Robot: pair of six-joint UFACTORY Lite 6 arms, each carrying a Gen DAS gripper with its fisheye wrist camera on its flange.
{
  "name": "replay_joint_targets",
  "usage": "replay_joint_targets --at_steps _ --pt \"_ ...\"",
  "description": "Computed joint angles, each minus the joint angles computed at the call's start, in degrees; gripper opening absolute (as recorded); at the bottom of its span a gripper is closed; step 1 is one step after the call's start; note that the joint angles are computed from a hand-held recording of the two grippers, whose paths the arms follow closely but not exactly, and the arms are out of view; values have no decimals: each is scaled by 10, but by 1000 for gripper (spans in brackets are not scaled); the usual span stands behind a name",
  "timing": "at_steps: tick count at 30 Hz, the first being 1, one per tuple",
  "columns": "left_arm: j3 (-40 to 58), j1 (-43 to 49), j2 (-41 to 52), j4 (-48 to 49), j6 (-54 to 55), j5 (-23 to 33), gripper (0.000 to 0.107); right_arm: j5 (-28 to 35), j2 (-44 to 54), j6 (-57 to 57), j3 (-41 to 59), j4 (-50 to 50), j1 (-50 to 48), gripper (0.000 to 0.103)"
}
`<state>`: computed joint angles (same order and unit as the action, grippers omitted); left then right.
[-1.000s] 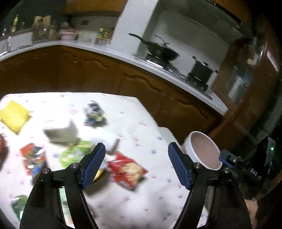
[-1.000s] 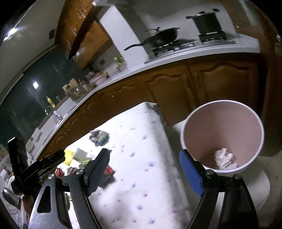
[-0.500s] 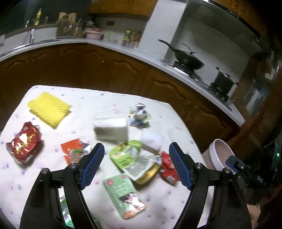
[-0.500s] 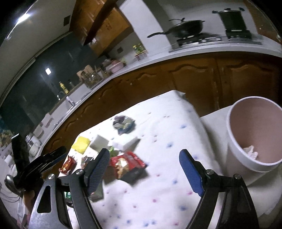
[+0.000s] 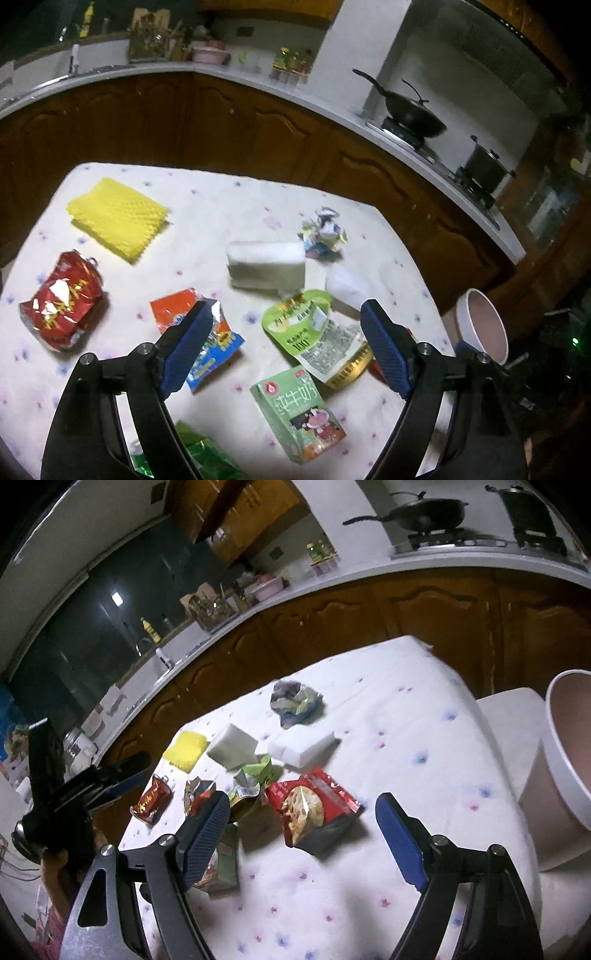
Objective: Collect trash
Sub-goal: 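Move both open tools back over the remaining trash on the table, then grasp the red chip bag with the right tool while the left tool grasps the white foam block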
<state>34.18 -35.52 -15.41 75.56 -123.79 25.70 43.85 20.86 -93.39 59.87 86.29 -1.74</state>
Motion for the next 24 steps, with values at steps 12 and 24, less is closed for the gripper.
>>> replay_joint_targets --at_steps 12,24 --pt "23 17 59 1 42 -36 85 -13 98 29 73 -15 32 83" --pt "208 122 264 -98 175 -57 88 -36 127 13 96 -4 51 10"
